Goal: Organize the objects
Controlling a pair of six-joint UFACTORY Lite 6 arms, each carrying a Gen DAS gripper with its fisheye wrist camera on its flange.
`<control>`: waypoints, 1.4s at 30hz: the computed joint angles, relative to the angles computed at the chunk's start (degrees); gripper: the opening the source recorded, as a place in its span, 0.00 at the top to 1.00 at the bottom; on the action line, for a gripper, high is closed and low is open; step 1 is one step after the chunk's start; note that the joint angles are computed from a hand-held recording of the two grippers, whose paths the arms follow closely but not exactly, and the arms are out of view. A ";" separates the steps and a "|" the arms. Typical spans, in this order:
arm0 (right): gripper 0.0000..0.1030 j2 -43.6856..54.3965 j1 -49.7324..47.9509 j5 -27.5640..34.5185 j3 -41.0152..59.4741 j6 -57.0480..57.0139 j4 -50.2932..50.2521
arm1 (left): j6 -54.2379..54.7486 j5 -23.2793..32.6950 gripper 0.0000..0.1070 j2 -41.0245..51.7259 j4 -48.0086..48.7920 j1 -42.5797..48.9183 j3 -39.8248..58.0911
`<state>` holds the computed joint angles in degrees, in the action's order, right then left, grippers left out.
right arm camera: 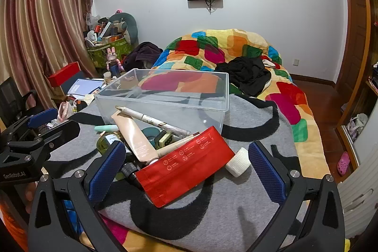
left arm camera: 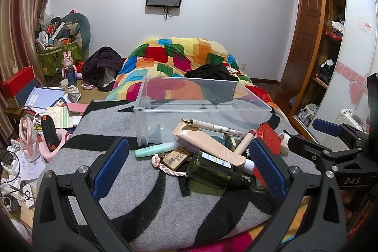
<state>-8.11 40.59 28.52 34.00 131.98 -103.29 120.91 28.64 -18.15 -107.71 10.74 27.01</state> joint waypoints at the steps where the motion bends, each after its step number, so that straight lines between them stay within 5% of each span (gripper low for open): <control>1: 0.00 0.05 0.04 -0.05 0.04 0.12 -0.01 | -0.02 -0.03 0.04 0.07 -0.06 -0.05 0.02; 42: 0.00 0.73 -0.49 -1.30 -0.30 3.72 -2.54 | 0.57 1.05 0.04 2.26 -0.10 1.46 0.38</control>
